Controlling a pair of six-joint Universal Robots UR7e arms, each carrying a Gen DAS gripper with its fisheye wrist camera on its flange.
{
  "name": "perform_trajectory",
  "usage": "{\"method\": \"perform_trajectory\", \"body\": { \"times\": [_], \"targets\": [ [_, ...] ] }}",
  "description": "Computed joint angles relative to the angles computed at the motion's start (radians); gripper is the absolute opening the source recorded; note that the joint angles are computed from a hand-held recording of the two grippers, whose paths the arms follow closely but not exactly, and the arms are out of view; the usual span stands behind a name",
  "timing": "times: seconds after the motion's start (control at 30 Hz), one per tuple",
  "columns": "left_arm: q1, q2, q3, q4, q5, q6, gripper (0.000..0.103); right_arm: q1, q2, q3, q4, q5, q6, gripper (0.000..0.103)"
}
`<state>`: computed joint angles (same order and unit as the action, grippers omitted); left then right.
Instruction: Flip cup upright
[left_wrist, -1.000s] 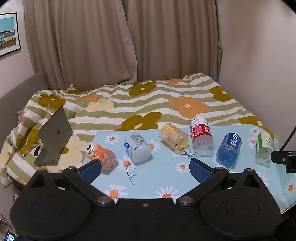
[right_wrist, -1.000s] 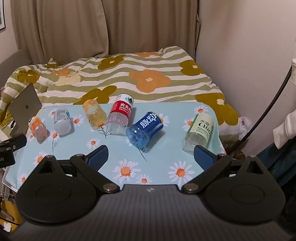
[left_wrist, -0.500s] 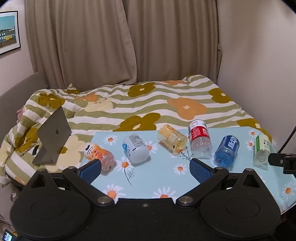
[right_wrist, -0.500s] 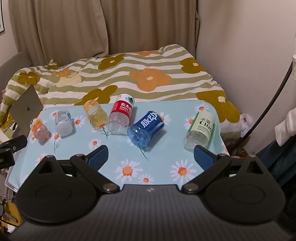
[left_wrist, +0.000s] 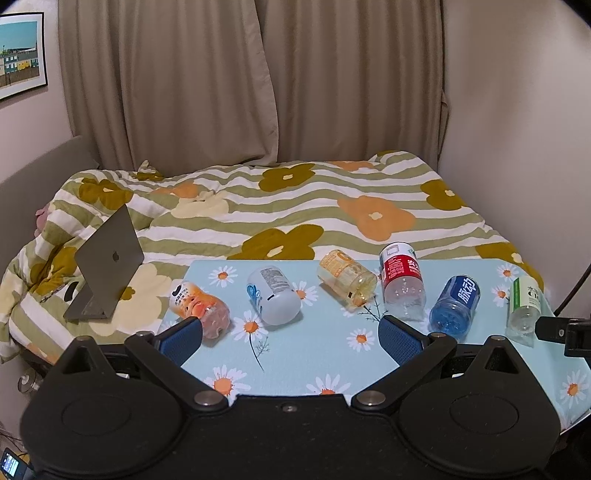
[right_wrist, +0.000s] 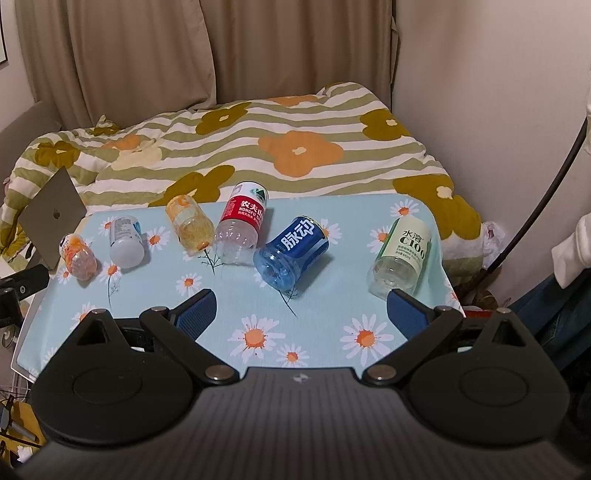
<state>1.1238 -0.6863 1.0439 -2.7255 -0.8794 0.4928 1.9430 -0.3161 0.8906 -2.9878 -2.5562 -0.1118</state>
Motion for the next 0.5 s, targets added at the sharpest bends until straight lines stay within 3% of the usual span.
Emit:
{"method": "perform_trajectory", "body": {
  "times": [0.5],
  "targets": [
    [0.003,0.003,-0.003,0.009,0.006,-0.006,0.103,-0.008,-0.001,0.009,0.018,0.010,0.025,0.103]
  ]
}}
